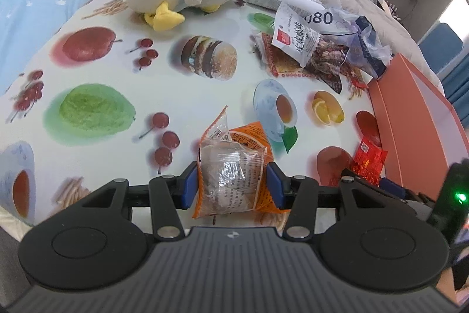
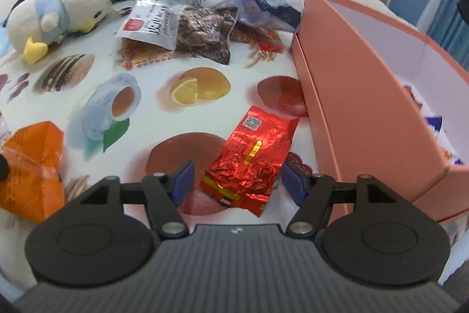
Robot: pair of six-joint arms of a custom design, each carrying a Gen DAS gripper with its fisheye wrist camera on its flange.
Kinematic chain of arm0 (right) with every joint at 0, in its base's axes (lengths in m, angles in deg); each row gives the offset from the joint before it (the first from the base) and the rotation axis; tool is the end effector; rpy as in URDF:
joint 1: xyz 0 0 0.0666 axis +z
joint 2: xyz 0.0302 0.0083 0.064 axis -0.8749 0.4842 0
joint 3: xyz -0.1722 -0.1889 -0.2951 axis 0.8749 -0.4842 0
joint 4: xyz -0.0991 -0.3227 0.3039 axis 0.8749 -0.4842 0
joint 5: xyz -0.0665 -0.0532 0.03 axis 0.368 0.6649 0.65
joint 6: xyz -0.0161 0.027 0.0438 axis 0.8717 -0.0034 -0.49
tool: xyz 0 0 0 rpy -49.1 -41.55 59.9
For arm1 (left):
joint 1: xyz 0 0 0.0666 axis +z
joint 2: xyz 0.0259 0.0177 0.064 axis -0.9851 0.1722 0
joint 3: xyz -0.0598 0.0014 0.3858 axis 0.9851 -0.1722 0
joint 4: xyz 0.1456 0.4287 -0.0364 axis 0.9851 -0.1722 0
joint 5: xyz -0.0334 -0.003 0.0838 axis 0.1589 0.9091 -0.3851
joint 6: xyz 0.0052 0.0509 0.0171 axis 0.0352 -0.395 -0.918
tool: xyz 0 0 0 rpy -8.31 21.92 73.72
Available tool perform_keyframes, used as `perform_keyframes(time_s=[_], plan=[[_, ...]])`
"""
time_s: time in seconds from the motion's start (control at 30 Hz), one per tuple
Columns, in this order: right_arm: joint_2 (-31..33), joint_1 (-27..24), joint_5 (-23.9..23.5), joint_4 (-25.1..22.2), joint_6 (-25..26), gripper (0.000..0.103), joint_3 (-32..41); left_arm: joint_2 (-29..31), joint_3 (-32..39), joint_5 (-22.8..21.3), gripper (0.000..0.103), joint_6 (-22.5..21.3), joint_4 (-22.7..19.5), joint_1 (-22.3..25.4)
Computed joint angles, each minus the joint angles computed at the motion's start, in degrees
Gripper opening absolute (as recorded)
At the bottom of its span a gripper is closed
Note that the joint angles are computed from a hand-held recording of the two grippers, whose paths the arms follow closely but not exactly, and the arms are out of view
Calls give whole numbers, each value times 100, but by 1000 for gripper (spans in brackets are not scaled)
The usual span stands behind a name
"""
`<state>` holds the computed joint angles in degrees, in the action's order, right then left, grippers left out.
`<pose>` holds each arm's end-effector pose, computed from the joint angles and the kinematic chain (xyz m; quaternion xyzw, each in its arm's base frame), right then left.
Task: Organize snacks
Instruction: 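Grasp the red tea packet with the right tool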
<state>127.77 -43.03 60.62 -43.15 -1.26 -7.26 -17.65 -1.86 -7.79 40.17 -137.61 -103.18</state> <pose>0.4422 0.1363 0.4458 -0.1123 0.9221 -0.0304 0.3690 0.3708 -0.1496 0.4937 -0.2242 0.9193 -0.0786 0.3137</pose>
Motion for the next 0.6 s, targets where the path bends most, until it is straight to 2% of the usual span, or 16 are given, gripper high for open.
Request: perform_keyframes(time_s=[0.17, 0.27, 0.3, 0.37, 0.6], plan=[[166, 73, 346, -26, -476, 68, 67, 45, 60, 151, 54, -270, -19, 97], [193, 54, 312, 25, -547, 66, 63, 46, 81, 183, 54, -361, -47, 114], [206, 47, 287, 31, -523, 60, 76, 28, 79, 188, 54, -383, -37, 113], [213, 50, 275, 31, -431, 55, 101, -8, 80, 145, 54, -415, -34, 88], [-112, -46, -137, -85, -136, 53, 41, -95, 94, -43, 54, -229, -58, -160]])
